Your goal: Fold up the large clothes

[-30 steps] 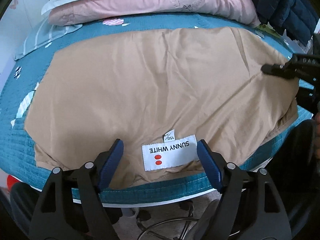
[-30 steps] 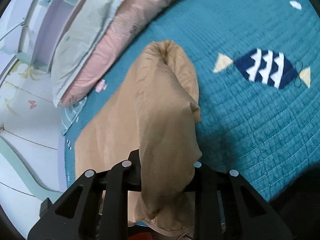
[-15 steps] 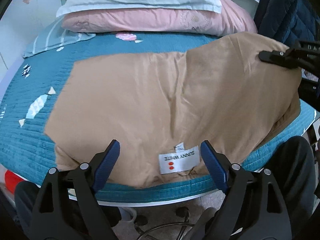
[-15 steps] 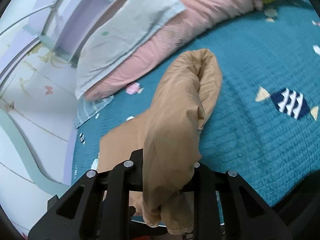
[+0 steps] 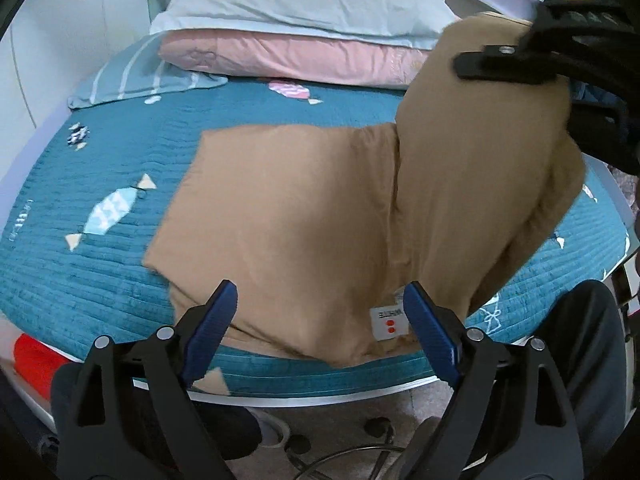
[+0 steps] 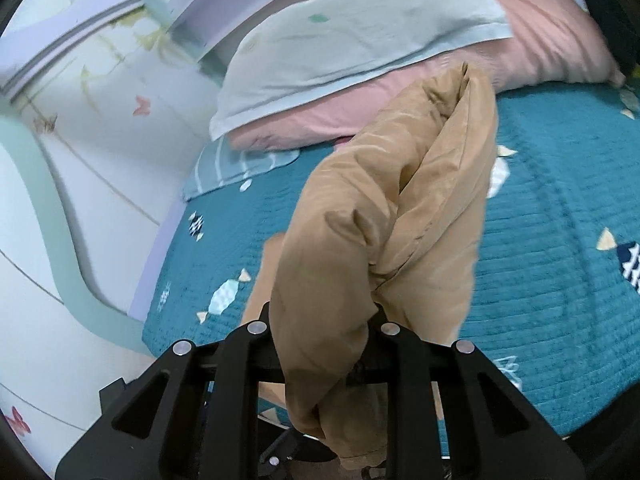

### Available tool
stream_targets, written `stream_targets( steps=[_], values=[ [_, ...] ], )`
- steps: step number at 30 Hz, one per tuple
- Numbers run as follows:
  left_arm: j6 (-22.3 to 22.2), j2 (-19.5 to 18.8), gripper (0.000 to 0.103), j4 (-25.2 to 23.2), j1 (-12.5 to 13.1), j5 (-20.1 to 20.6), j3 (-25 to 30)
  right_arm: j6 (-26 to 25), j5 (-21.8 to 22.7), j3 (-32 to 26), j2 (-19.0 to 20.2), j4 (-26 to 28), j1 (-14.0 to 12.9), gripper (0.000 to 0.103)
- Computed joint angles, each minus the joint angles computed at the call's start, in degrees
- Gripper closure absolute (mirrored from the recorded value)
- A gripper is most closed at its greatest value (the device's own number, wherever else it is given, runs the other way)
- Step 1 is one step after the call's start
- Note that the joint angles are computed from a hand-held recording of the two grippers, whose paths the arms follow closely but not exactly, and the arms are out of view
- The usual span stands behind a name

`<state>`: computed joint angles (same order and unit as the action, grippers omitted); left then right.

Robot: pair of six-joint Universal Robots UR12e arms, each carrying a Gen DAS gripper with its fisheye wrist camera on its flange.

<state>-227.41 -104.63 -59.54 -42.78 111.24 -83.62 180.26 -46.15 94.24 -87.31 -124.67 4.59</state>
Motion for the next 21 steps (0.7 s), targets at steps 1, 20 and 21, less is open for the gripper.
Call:
stream_targets(
  steps=[1, 20, 21],
  values=[
    [-0.24, 0.55, 0.017, 0.39, 0.08, 0.33, -0.60, -0.31, -0.43, -0.56, 0.32, 0.46, 0.83, 0.083],
    [-6.06, 7.78, 0.015, 3.23, 2.78, -0.62, -10.37, -10.07, -11.07, -8.97, 9.03, 12.22, 15.17, 0.083],
    [-6.50, 8.02, 0.015, 2.94, 2.96, -0.86, -10.72, -10.15, -11.43, -9.25, 9.48, 12.79, 15.54, 0.083]
  ],
)
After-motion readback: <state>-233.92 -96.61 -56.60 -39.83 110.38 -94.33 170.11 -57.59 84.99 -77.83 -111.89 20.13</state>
